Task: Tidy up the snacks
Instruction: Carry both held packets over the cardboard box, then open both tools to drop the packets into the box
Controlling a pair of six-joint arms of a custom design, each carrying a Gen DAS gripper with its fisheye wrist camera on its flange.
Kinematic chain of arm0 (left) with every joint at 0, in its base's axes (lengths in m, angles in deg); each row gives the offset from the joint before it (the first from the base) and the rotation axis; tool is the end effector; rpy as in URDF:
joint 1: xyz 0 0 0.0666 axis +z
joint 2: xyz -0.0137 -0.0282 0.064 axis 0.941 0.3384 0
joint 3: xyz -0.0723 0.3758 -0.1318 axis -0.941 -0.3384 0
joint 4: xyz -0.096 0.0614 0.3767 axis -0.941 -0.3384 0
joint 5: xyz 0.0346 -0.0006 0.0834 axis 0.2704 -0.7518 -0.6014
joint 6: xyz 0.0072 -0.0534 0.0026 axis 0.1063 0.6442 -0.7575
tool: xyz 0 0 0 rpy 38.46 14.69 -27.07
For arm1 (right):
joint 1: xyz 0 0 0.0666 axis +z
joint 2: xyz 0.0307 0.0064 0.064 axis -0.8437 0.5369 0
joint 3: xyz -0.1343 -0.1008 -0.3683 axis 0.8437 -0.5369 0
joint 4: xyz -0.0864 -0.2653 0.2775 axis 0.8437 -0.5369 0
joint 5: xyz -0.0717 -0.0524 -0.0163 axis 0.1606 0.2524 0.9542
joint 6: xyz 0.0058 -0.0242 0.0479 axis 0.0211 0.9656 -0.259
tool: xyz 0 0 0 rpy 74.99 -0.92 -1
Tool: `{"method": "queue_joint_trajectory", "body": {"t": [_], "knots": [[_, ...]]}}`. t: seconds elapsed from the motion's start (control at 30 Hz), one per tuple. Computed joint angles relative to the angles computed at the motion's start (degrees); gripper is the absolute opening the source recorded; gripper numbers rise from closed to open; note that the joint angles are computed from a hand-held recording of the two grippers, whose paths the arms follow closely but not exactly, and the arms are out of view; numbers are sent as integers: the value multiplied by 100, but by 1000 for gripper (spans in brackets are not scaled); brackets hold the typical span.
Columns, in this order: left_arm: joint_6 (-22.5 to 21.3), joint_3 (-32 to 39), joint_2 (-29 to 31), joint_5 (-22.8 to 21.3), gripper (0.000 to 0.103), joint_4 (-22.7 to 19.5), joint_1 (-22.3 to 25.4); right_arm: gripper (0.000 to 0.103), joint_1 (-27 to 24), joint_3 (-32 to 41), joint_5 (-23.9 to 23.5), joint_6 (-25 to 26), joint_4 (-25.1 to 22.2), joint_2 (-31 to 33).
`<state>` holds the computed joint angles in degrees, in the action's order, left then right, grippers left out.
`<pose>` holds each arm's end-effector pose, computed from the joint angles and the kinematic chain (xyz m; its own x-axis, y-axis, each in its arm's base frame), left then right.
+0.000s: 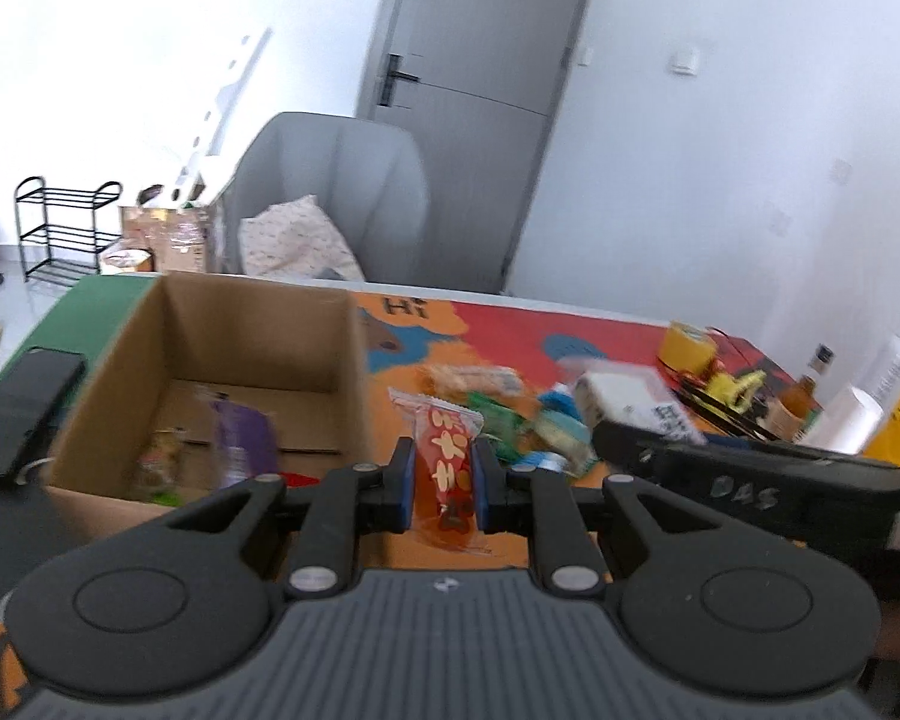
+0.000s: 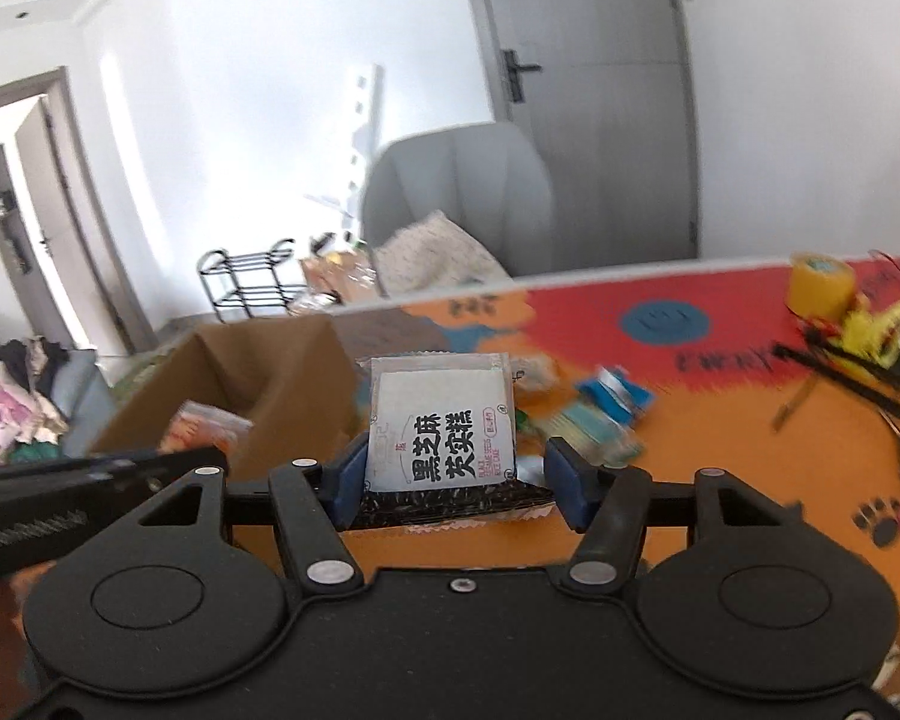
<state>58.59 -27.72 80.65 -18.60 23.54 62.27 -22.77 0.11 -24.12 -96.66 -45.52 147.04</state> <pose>0.3064 -0.0432 0.3913 -0.5398 -0.1747 -0.8235 0.0039 0.9777 -0.2100 0.3524 0.2395 0.3853 -0.5326 -0.0251 -0.8460 -0.3567 0.9131 0.1975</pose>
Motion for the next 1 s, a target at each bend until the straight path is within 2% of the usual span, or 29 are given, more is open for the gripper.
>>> {"method": "queue_joint_trajectory", "body": {"t": [0.27,0.6,0.7,0.77,0.83,0.9,1.0], "knots": [[-99,-5,19,265,18,-81,783,58,316,439,-199,104,86,344],[-90,86,194,452,19,-109,1404,58,579,899,-495,281,49,724],[-17,74,192,398,23,-52,1479,58,642,997,-529,273,21,826],[-60,87,184,509,30,-29,1509,58,652,1077,-589,220,-19,912],[-60,88,137,457,44,-14,1511,58,680,1132,-591,186,-47,972],[-13,82,105,261,50,-28,1504,58,699,1177,-601,166,-80,1017],[70,98,83,338,58,-96,1619,58,708,1204,-618,113,-89,1066]]}}
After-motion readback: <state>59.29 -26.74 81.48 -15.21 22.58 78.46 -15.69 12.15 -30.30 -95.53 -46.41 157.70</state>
